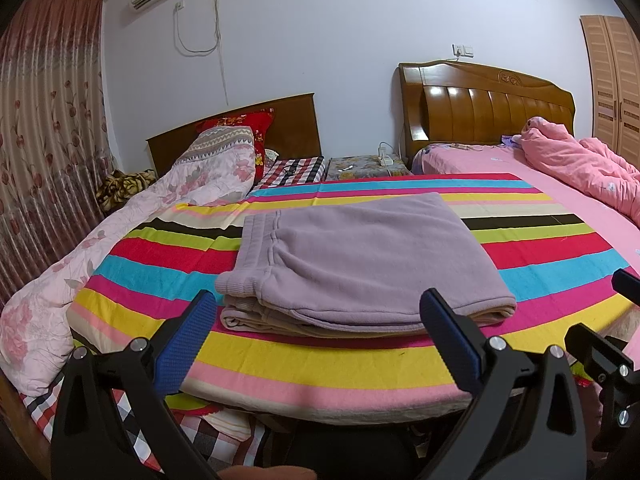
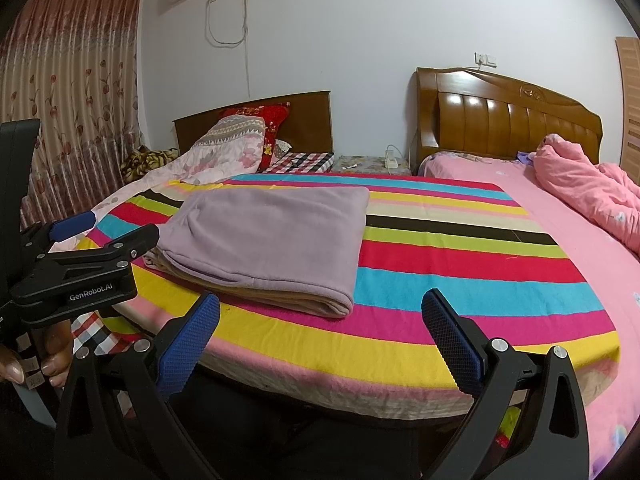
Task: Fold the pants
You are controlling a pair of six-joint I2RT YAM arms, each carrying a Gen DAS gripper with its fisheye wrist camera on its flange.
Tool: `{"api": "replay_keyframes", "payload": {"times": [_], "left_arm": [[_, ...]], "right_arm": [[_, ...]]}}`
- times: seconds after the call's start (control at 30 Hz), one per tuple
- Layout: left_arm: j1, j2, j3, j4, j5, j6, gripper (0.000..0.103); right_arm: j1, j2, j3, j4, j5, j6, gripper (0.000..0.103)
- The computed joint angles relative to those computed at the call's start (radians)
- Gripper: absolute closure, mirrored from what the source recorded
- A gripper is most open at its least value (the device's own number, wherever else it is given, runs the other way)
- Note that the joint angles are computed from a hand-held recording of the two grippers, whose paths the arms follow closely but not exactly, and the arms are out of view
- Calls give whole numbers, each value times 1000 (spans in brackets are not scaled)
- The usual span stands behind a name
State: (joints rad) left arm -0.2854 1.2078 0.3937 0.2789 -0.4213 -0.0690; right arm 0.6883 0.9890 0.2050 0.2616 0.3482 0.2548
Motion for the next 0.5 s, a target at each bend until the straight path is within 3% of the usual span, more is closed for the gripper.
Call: {"api": "replay_keyframes", "payload": {"times": [0.37,0.43,0.5], "left_arm": [[-9,-6,-2,-10,12,-11,1],[-3,-13,-24,25,28,-11,1],[-23,-8,-43,66,-18,-7,1]], "right_arm": [[-27,35,-13,41,-35,-15,5],[-31,35,-13,42,-40,-17,5],[-37,38,-11,42,-45,-19,5]]}}
